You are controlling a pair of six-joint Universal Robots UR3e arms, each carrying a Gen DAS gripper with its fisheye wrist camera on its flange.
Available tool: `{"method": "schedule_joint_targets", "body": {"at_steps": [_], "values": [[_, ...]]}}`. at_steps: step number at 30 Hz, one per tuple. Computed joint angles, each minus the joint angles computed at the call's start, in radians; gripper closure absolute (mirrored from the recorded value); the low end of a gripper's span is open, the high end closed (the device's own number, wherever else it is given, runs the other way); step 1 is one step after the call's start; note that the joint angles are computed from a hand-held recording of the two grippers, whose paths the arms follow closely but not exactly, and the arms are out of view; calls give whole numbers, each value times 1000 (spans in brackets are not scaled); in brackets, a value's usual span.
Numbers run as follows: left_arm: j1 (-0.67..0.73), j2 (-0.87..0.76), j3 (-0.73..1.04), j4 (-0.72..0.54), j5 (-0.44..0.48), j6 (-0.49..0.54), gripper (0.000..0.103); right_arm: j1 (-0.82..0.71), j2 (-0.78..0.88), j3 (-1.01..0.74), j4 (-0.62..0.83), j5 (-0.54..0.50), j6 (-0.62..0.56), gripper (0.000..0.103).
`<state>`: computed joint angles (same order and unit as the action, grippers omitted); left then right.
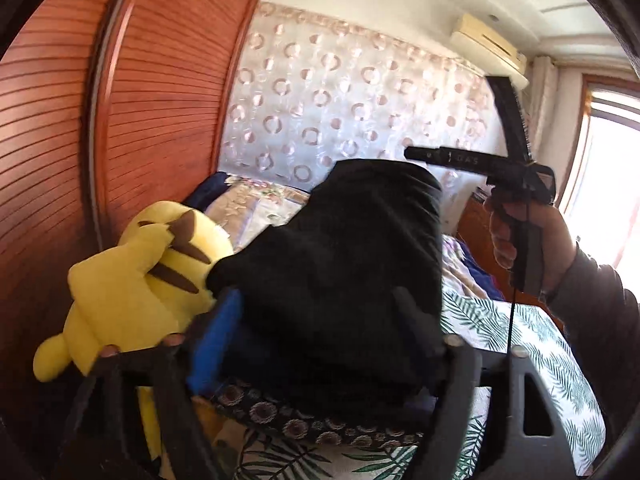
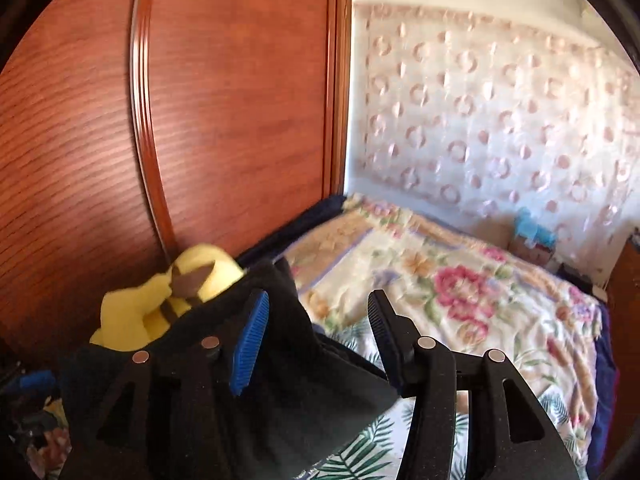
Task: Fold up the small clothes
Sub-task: 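Carry the T-shirt to the clothes stack and lower it on top with the left tool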
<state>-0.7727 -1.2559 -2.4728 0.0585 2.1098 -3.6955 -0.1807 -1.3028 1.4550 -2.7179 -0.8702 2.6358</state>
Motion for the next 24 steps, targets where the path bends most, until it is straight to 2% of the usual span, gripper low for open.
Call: {"method": "schedule_joint_targets", "body": {"at_steps": [2,4,6,9,12,16,20,24], "values": [[10,-23,28,-25,-32,19,24,-55,-67,126,-59,143,-18,49],[9,-62,53,-49,-38,14,22,-80,-105,194,-55,216,-45,49],[-5,-104,85,-91,-10,-2,22,-56,-104,190,10,201,-79,49],[-15,-135,107,-137,14,-19,22,10,-30,148,-15,88,-79,49],[-18,-136,115,-164,20,-25,22,60,74,63,-10,-25,-43,49],[-44,-139,159,-235,44,-33,21,84,161,-1,-40,-67,24,48],[-99,-130,203,-324,103,-68,18,88,94,79,-129,-64,90,48],[-183,-126,244,-388,194,-115,15,41,-73,276,-152,-37,64,48]]}}
